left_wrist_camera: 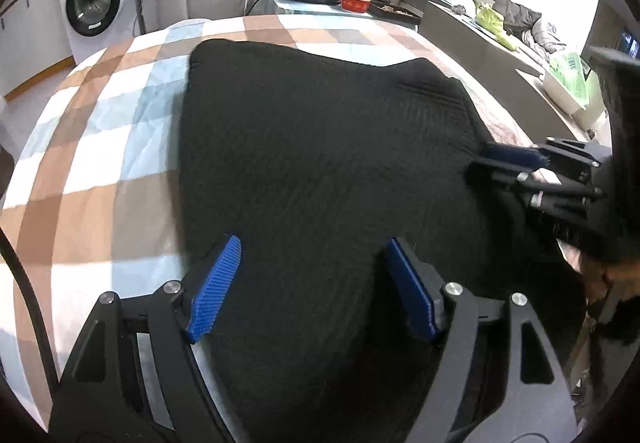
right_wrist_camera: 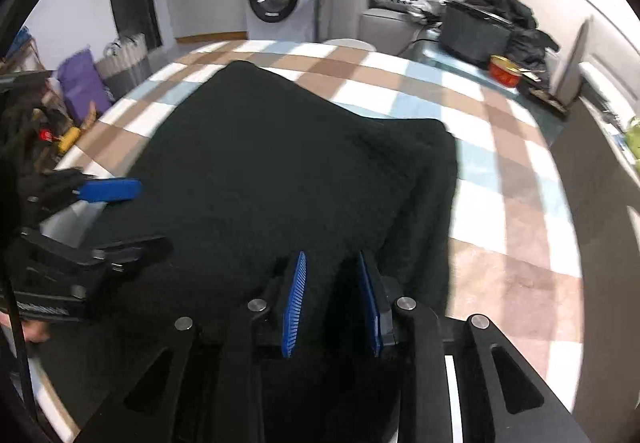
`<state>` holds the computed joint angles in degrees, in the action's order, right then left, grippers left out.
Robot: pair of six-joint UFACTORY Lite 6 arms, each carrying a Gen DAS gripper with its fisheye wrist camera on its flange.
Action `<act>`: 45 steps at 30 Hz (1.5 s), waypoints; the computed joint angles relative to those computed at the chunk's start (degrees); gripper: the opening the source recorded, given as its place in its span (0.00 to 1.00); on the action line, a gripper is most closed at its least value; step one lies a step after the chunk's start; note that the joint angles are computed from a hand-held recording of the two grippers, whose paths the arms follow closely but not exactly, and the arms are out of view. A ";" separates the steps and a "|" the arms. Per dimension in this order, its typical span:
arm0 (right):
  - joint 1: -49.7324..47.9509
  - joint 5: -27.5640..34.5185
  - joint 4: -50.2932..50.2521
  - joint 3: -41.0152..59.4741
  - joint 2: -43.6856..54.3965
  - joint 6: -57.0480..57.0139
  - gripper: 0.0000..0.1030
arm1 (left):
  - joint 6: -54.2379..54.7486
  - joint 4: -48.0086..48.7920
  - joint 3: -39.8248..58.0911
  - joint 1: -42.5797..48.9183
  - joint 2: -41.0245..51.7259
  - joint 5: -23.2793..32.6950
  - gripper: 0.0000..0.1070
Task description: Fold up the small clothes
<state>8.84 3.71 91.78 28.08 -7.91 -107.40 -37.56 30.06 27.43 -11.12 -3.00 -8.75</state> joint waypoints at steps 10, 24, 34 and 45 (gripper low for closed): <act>-37.34 37.15 -27.22 -7.18 -5.42 14.81 0.42 | -54.44 55.95 -16.71 16.76 -19.42 -9.53 0.67; -50.14 53.30 -34.93 -4.07 8.38 16.08 0.51 | -57.28 62.71 -21.83 25.16 -23.99 -18.45 0.34; -52.28 58.92 -36.22 -3.59 6.62 19.34 0.63 | -57.68 65.41 -20.39 29.98 -21.66 -22.60 0.33; -36.14 38.10 -37.90 -15.17 -18.99 28.05 0.52 | -60.30 65.02 -21.40 24.39 -24.35 -17.82 0.33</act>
<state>-27.29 41.80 53.88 12.91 -26.90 -79.35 -97.87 95.08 6.02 13.27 -27.35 -26.56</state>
